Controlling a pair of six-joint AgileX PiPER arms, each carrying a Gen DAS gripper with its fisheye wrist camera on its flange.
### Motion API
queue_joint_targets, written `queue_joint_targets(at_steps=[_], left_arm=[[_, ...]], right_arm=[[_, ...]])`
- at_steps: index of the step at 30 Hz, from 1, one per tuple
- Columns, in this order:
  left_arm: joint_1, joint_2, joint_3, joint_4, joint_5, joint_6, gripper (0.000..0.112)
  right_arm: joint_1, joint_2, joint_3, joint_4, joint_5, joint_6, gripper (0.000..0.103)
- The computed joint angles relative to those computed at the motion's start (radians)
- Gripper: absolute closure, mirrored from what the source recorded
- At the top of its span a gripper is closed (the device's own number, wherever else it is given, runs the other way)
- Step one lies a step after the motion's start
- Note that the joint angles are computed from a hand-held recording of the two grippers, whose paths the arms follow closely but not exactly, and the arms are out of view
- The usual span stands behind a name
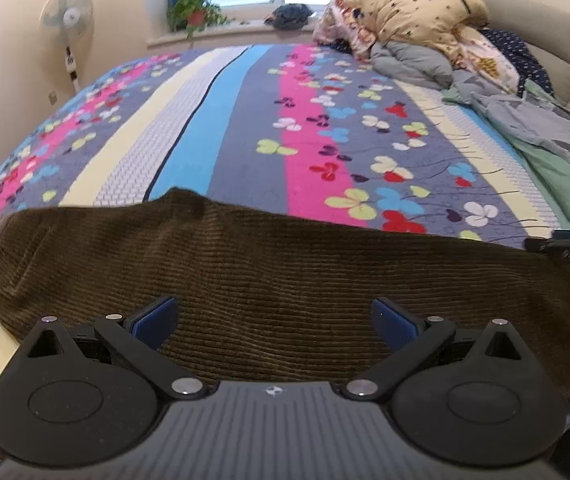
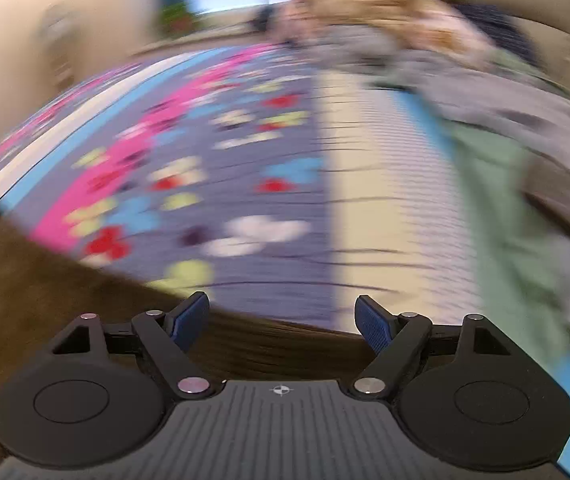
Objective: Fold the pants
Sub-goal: 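Press the folded pants flat with the left gripper while the right gripper pinches the edge, then grasp the pant leg ends with the right gripper and lift them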
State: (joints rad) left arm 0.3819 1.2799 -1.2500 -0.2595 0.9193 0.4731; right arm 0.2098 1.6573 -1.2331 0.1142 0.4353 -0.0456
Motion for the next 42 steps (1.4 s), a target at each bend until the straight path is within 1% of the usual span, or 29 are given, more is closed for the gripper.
queue_joint_targets(at_steps=[4,7,9,11,12,13,14,15,16,18,20,21,23,24,25,26,28,29,30,31,32,33,34,35,37,39,40,41,42], left_arm=[[0.003,0.042,-0.017,0.006,0.007,-0.019,0.009],[0.006,0.057,-0.009,0.015,-0.008,-0.017,0.009],[0.006,0.069,-0.004,0.024,-0.014,-0.030,0.009],[0.009,0.089,-0.009,0.033,-0.010,-0.043,0.009],[0.010,0.097,-0.012,0.039,-0.009,-0.051,0.009],[0.015,0.105,-0.017,0.040,-0.009,-0.052,0.009],[0.018,0.108,-0.020,0.038,-0.009,-0.049,0.009],[0.023,0.112,-0.022,0.033,-0.013,-0.039,0.009],[0.026,0.117,-0.020,0.034,-0.025,-0.033,0.009],[0.028,0.136,-0.027,0.049,-0.034,-0.049,0.009],[0.030,0.155,-0.042,0.061,-0.028,-0.078,0.009],[0.032,0.159,-0.046,0.061,-0.028,-0.087,0.009],[0.044,0.161,-0.047,0.050,-0.035,-0.081,0.009],[0.046,0.162,-0.045,0.052,-0.048,-0.076,0.009],[0.044,0.164,-0.046,0.056,-0.063,-0.074,0.009],[0.042,0.174,-0.053,0.061,-0.079,-0.072,0.009],[0.039,0.208,-0.077,0.062,-0.121,-0.068,0.009],[0.032,0.232,-0.090,0.070,-0.154,-0.081,0.009],[0.020,0.265,-0.110,0.092,-0.192,-0.111,0.009],[0.008,0.305,-0.140,0.124,-0.222,-0.154,0.009],[-0.004,0.355,-0.180,0.163,-0.245,-0.202,0.009],[-0.020,0.417,-0.235,0.219,-0.258,-0.266,0.009],[-0.037,0.492,-0.309,0.289,-0.245,-0.341,0.009],[-0.051,0.581,-0.409,0.344,-0.200,-0.402,0.009],[-0.070,0.737,-0.609,0.416,-0.083,-0.477,0.009],[-0.089,0.874,-0.804,0.468,0.020,-0.510,0.009],[-0.097,0.911,-0.859,0.484,0.038,-0.512,0.009],[-0.102,0.922,-0.875,0.494,0.034,-0.515,0.009],[-0.110,0.924,-0.873,0.517,0.015,-0.530,0.009]], right_arm=[[0.070,0.146,-0.159,-0.039,0.044,-0.056,0.022],[0.089,0.214,-0.263,0.059,0.105,-0.172,0.020],[0.110,0.258,-0.328,0.118,0.128,-0.239,0.018],[0.145,0.298,-0.381,0.096,0.141,-0.242,0.017],[0.165,0.326,-0.417,0.066,0.156,-0.224,0.019],[0.172,0.340,-0.431,0.073,0.165,-0.240,0.037],[0.173,0.348,-0.450,0.119,0.193,-0.277,0.053],[0.179,0.348,-0.455,0.145,0.198,-0.279,0.086],[0.191,0.330,-0.431,0.131,0.165,-0.263,0.096],[0.211,0.313,-0.413,0.062,0.143,-0.205,0.100],[0.194,0.317,-0.412,0.083,0.142,-0.166,0.101],[0.190,0.319,-0.404,0.048,0.126,-0.122,0.101],[0.207,0.325,-0.382,-0.126,0.086,0.038,0.103],[0.204,0.347,-0.401,-0.219,0.105,0.112,0.103],[0.194,0.367,-0.415,-0.273,0.126,0.198,0.103],[0.186,0.358,-0.392,-0.287,0.107,0.265,0.103],[0.164,0.292,-0.295,-0.253,0.006,0.282,0.103],[0.155,0.240,-0.228,-0.272,-0.057,0.306,0.102],[0.143,0.198,-0.186,-0.251,-0.080,0.319,0.097],[0.133,0.160,-0.147,-0.190,-0.096,0.307,0.087],[0.122,0.117,-0.104,-0.090,-0.113,0.258,0.080],[0.117,0.075,-0.060,-0.019,-0.121,0.222,0.061],[0.120,0.032,-0.015,0.011,-0.124,0.206,0.046],[0.132,-0.005,0.027,0.002,-0.128,0.219,0.043],[0.161,-0.046,0.076,-0.081,-0.096,0.323,0.040],[0.204,-0.038,0.086,-0.249,-0.034,0.519,0.039],[0.218,-0.028,0.101,-0.344,-0.017,0.619,0.039],[0.228,-0.015,0.117,-0.443,-0.018,0.719,0.039],[0.226,-0.019,0.153,-0.541,-0.059,0.819,0.039]])
